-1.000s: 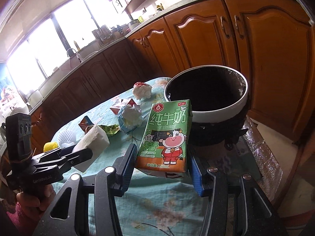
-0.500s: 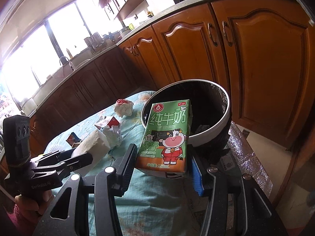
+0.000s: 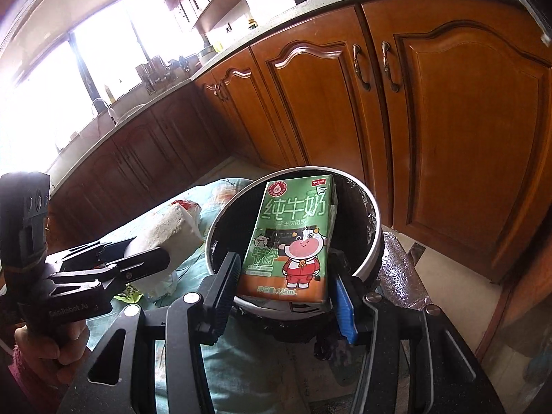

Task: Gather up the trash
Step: 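Carry the foam block and milk carton with both grippers over the bin, then open both grippers to drop the foam block and carton into the bin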

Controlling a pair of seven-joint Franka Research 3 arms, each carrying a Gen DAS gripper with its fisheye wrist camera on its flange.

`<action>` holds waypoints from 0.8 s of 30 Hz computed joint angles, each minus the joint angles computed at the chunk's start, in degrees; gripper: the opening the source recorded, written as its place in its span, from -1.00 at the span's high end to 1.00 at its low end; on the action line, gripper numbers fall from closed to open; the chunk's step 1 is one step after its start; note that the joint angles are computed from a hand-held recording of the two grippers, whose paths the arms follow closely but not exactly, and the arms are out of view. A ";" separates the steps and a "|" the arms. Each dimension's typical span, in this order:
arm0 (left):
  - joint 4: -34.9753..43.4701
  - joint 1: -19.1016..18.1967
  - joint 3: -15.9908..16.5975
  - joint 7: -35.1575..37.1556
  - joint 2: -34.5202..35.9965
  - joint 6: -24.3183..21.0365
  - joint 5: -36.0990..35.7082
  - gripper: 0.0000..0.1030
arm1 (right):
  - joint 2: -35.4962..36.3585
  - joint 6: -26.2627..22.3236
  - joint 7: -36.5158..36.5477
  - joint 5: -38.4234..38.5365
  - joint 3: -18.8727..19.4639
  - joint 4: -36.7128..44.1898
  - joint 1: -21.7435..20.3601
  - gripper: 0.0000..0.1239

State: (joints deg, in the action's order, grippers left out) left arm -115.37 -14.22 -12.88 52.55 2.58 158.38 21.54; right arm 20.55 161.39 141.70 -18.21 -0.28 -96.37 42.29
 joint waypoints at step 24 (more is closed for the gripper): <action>14.67 -0.97 0.56 5.61 12.16 -6.63 -3.37 -0.42 | 6.94 -5.24 -13.10 13.35 2.25 8.35 -3.81 0.02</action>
